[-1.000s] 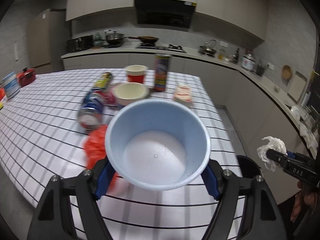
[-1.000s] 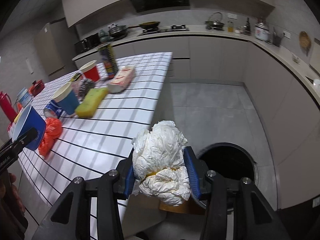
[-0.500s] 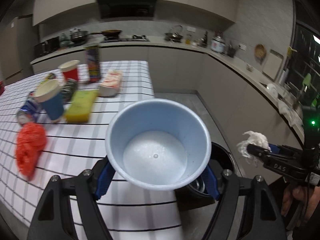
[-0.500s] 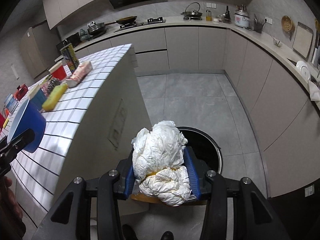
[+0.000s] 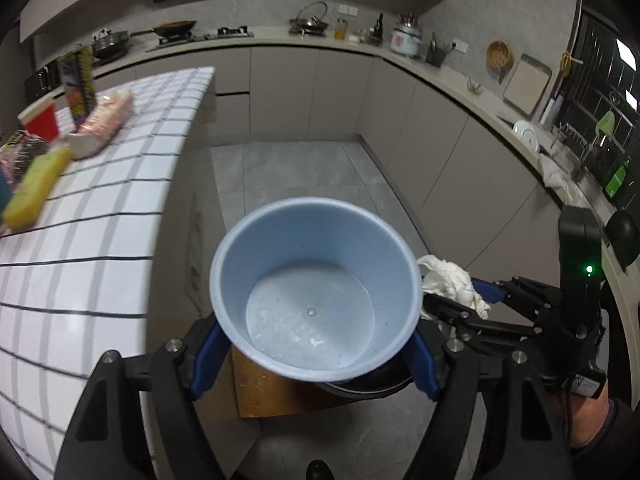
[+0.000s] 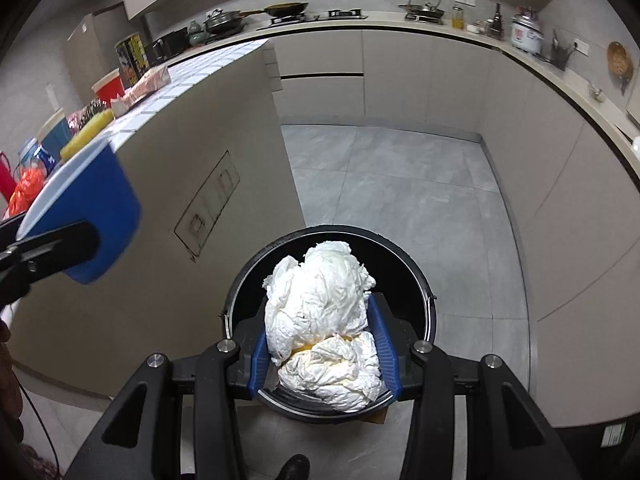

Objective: Collect trash
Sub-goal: 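Carry the blue bowl and white tissue over the black bin with both tools, then open both tools to drop the bowl and tissue into the bin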

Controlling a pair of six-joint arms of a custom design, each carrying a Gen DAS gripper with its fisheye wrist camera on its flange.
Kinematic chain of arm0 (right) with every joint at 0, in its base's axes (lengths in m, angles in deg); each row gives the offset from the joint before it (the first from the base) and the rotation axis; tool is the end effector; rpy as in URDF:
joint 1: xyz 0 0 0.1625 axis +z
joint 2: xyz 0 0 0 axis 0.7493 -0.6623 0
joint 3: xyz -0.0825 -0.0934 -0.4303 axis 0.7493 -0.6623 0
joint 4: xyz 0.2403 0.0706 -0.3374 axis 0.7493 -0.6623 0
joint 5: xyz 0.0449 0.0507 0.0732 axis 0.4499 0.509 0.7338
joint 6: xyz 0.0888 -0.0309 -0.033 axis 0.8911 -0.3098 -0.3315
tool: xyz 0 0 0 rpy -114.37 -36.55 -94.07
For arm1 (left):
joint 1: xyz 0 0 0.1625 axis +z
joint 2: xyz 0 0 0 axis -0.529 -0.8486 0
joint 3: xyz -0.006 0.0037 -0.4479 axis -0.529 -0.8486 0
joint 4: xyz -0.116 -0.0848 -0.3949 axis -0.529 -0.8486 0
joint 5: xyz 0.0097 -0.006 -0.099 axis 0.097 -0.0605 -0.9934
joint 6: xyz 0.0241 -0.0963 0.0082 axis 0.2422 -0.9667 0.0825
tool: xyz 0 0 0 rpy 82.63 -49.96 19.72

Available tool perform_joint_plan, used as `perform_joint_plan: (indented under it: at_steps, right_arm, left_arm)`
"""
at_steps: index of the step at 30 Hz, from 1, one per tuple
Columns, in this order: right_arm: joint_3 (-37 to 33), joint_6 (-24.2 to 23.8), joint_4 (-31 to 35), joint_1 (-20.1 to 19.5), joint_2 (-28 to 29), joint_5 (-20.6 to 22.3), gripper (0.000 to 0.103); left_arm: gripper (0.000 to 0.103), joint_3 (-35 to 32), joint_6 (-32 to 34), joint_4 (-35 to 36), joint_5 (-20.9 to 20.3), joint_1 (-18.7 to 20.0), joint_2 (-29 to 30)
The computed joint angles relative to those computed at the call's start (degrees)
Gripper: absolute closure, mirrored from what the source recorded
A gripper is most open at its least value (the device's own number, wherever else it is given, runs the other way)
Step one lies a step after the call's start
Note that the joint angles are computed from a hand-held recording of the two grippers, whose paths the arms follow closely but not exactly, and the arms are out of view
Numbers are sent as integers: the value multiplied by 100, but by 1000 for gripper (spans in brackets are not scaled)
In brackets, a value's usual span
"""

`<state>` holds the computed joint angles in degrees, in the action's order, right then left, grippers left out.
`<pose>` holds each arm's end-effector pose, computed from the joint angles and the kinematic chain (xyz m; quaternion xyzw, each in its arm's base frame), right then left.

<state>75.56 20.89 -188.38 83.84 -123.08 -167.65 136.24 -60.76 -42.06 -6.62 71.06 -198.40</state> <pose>0.3849 -0.3348 0.0673 0.1405 -0.8990 0.2728 0.3126 -0.1382 -0.3618 0.3829 0.2701 0.9066 -0.2263 0.2324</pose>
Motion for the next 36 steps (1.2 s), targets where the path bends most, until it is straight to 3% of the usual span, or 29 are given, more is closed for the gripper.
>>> perform_joint_plan:
  at_steps: [13,15,16,17,18,19,25,36]
  right_arm:
    - [413,-1513,-899,-762,0,730,56]
    - [436,-1741,-989,-924,59,1029,55]
    - [468,-1826,-1048,-1026,97,1188,50]
    - [443,-1771,-896,-1097,145,1171,29]
    - [408,-1710,-802,-1124,199,1102,19]
    - [450,-1727,-890,-1159,224,1090,16]
    - [529,-1384,-1105,-1135,165,1111,16]
    - [127,-994,-502,-745,169,693,16]
  left_arm:
    - [26,93,-269,-543,-379,242,866]
    - [21,27,-322,-468,-632,464,1154]
    - [15,-10,-458,-310,-470,486,1238]
    - [7,26,-616,-314,-252,496,1189]
    - [4,20,-693,-311,-165,509,1109]
    - [3,10,-796,-250,21,478,1006]
    - [2,-91,-705,30,506,321,785]
    - [2,-127,-538,-112,433,309,793]
